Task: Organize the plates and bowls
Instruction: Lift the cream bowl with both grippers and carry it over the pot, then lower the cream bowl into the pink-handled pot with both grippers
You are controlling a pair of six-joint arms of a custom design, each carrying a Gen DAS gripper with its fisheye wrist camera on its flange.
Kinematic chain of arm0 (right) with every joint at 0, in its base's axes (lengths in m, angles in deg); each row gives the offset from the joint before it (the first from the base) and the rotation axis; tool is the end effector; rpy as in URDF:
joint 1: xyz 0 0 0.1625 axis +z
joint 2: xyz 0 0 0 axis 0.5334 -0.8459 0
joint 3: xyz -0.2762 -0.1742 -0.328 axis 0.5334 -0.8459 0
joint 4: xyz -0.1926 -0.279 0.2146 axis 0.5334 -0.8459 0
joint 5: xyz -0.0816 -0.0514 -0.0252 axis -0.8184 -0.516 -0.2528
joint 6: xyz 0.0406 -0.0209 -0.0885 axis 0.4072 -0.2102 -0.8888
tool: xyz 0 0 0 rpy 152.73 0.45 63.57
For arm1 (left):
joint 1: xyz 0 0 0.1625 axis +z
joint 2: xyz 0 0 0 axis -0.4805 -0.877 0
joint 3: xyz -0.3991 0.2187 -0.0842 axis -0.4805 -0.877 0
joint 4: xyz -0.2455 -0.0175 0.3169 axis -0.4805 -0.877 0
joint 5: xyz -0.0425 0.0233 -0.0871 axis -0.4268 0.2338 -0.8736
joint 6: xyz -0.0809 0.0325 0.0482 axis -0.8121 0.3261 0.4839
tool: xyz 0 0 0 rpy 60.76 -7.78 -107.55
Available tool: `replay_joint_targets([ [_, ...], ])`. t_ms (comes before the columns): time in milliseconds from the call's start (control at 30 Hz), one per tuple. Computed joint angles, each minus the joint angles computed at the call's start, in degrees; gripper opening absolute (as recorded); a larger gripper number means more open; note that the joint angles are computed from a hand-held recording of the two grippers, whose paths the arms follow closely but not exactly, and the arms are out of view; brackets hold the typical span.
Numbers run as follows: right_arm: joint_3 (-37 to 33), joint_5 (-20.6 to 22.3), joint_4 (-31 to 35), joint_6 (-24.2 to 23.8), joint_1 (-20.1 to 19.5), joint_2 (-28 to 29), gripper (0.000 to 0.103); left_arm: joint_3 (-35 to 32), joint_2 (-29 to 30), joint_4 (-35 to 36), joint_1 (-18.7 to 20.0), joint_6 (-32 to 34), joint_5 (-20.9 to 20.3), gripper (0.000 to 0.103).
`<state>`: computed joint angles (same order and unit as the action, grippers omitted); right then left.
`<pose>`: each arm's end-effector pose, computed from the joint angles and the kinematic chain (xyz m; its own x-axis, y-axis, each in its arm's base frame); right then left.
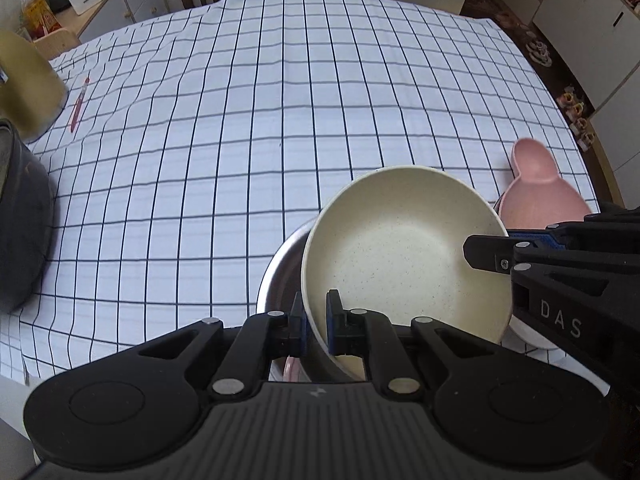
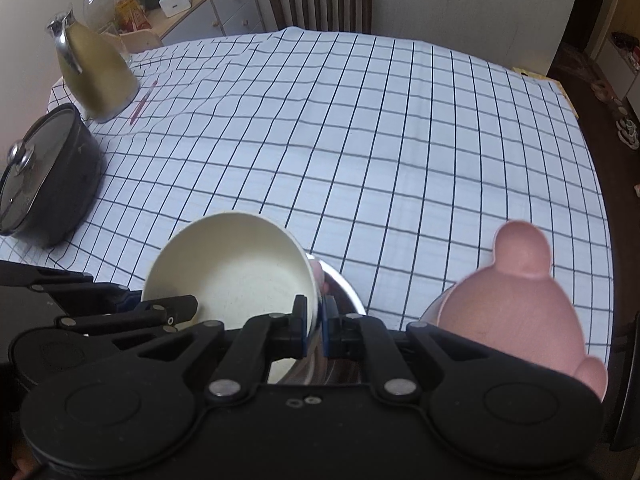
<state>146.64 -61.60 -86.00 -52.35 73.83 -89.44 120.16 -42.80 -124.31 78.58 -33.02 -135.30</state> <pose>0.2890 -0.7452 0.2887 -0.8094 -0.0196 0.5869 -0.2238 0.9343 -0.2774 -0.3814 -0.7558 0.1779 -0.6891 0.3142 -0.6530 0.4075 0.9132 0.0094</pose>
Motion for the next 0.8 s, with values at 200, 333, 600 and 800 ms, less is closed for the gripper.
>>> replay_joint_targets([
  [200,2.63,0.80,-0.14,1.64,-0.15,-0.47,0.008,3.87,-1.78,-1.36,0.58,0.07,-0.48,0.008],
  [333,3.72,0.89,-0.38,2.24,-0.32,-0.57,0.008,6.46,-2.37,-2.49,0.55,0.46,0.11,0.008],
  [600,5.19,0.87,-0.55,2.80,-0.68,-0.41,0.008,8.00,-2.43,-4.34,0.92,1.79,0.81,0.008],
  [800,5.81,0.98,-0.87,2.38,-0.99,-0.55,0.009,8.71,-2.03,-5.50,1.01,2.83,1.15,0.008],
])
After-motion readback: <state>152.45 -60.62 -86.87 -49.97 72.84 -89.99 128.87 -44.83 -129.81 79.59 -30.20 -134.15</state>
